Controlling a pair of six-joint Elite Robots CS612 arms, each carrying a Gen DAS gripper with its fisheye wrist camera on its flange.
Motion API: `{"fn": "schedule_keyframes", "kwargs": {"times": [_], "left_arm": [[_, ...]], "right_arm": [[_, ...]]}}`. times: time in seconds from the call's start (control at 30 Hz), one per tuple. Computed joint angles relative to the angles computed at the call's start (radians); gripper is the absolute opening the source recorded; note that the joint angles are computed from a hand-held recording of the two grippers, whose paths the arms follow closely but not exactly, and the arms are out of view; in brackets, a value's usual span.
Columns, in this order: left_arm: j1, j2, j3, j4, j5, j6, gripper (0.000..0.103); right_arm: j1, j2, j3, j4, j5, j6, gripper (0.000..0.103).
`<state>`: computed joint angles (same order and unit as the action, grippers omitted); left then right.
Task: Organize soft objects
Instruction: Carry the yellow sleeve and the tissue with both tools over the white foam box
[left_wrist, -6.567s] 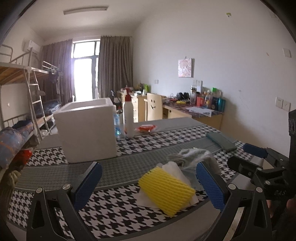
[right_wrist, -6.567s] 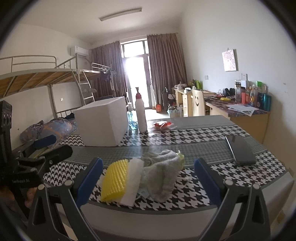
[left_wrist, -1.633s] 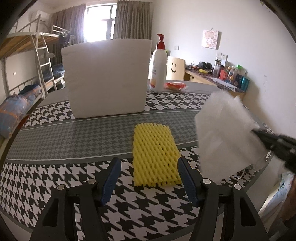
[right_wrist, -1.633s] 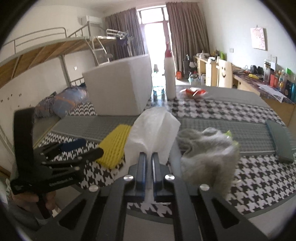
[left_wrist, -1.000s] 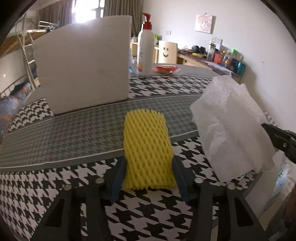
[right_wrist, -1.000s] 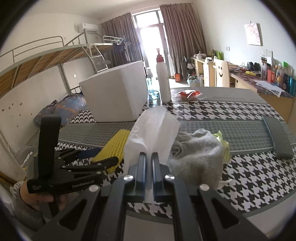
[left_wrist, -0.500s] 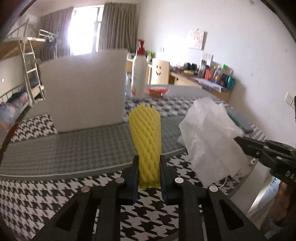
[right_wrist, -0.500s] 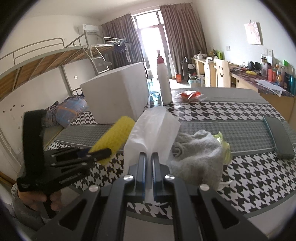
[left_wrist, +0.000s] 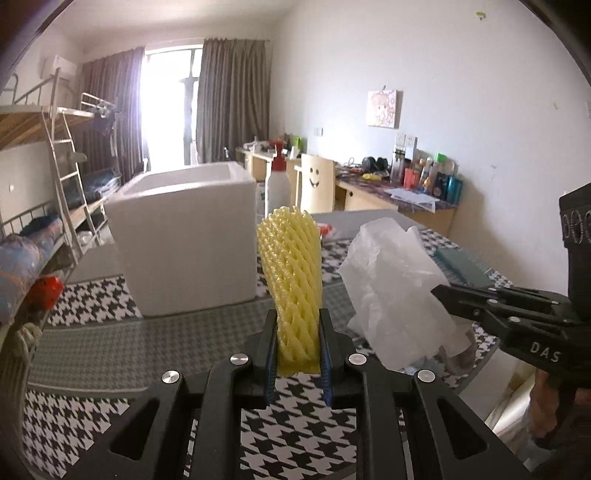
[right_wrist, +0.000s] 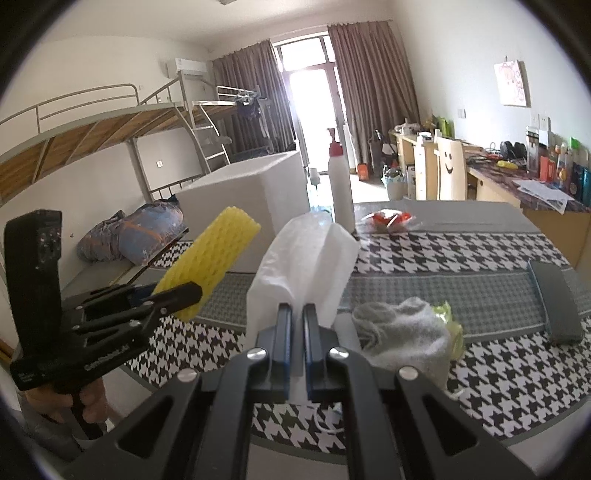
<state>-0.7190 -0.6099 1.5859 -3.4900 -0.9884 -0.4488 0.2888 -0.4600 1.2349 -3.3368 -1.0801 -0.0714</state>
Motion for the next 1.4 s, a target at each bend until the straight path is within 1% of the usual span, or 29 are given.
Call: {"fn": "schedule_keyframes", "kwargs": {"times": [0.1, 0.5, 0.7, 1.0, 1.3, 1.4], "left_arm": [[0.002, -0.003, -0.001, -0.014, 0.011, 0.015, 0.021], [0.022, -0.007, -0.026, -0.028, 0.007, 0.05, 0.021], [0.029, -0.006, -0.043, -0.031, 0.021, 0.071, 0.021], [0.038, -0.005, -0.064, -0.028, 0.032, 0.086, 0.021], [0.055, -0.005, -0.081, -0.021, 0.031, 0.085, 0.021], [0.057, -0.006, -0.086, -0.021, 0.045, 0.089, 0.021]], "right_arm": [[0.002, 0.002, -0.012, -0.001, -0.009, 0.004, 0.008], [0.01, 0.015, -0.07, 0.003, -0.032, 0.008, 0.008], [0.01, 0.025, -0.103, 0.009, -0.024, 0.002, 0.008], [0.007, 0.043, -0.153, 0.016, -0.006, 0.003, 0.009], [0.011, 0.055, -0.2, 0.025, -0.022, -0.001, 0.009], [0.015, 0.058, -0.213, 0.032, -0.032, -0.007, 0.009]]}}
